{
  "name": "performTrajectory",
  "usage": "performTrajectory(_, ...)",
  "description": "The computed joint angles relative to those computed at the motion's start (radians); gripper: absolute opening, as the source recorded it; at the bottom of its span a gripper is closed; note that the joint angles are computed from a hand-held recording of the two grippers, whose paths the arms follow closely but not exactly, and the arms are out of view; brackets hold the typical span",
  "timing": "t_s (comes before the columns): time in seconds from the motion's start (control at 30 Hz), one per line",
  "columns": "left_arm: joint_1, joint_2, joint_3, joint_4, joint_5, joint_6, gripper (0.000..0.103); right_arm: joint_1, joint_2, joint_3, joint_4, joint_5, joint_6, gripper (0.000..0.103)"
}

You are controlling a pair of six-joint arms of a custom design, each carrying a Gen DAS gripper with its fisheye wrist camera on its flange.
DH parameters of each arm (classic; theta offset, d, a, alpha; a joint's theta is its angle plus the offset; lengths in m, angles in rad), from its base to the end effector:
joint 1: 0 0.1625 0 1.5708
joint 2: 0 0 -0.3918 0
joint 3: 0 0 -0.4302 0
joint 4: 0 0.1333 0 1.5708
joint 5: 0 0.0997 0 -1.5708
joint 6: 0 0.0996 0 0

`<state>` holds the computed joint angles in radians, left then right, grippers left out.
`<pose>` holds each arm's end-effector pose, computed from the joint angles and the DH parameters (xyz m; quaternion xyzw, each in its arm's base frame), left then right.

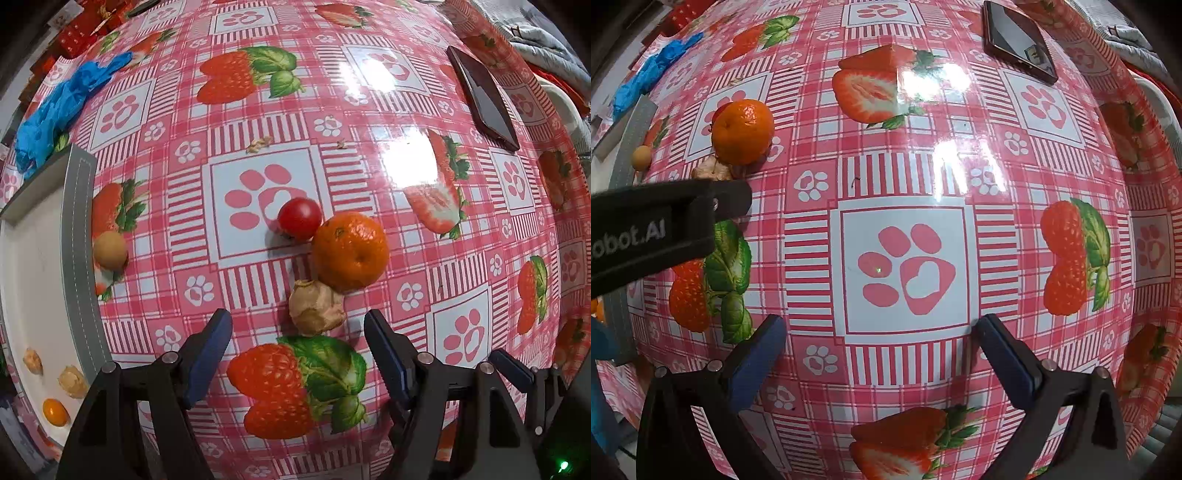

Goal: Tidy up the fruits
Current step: 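Grasp a brown husked fruit with the left tool, then lift the husked fruit with the left tool while the right tool grasps an orange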

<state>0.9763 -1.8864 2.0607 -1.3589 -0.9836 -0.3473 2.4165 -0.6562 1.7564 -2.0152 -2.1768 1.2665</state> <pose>-0.0473 -0.4064 0.3460 0.1709 0.9254 0.0348 0.3364 0.4509 -0.2972 -0.1076 -0.0947 -0.9037 0.0946 0.4066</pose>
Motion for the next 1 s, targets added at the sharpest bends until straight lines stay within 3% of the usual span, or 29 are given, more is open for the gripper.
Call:
performTrajectory(0.1,0.003,0.013,-0.006,-0.015,-0.012,0.008,0.054,0.003,0.0,0.001,-0.002,-0.006,0.004,0.103)
performTrajectory(0.2,0.008,0.021,-0.01,-0.024,-0.018,0.017,0.05,0.007,0.001,0.001,-0.006,-0.014,0.014,0.103)
performTrajectory(0.27,0.01,0.015,-0.01,-0.025,-0.014,0.024,0.039,0.011,0.002,0.003,-0.009,-0.016,0.017,0.103)
performTrajectory(0.37,0.024,0.015,-0.016,-0.045,-0.03,0.042,0.029,0.013,0.004,0.002,-0.008,-0.018,0.017,0.103)
performTrajectory(0.63,0.05,-0.031,-0.027,-0.037,0.004,0.072,0.028,-0.002,0.007,-0.019,0.017,0.026,-0.027,0.103)
performTrajectory(0.77,0.071,-0.062,-0.041,-0.013,0.019,0.081,0.028,-0.003,-0.004,-0.019,-0.059,0.012,-0.047,0.103)
performTrajectory(1.0,0.098,-0.115,-0.074,0.039,0.031,0.071,0.028,-0.023,0.067,-0.144,-0.14,-0.025,-0.198,0.101)
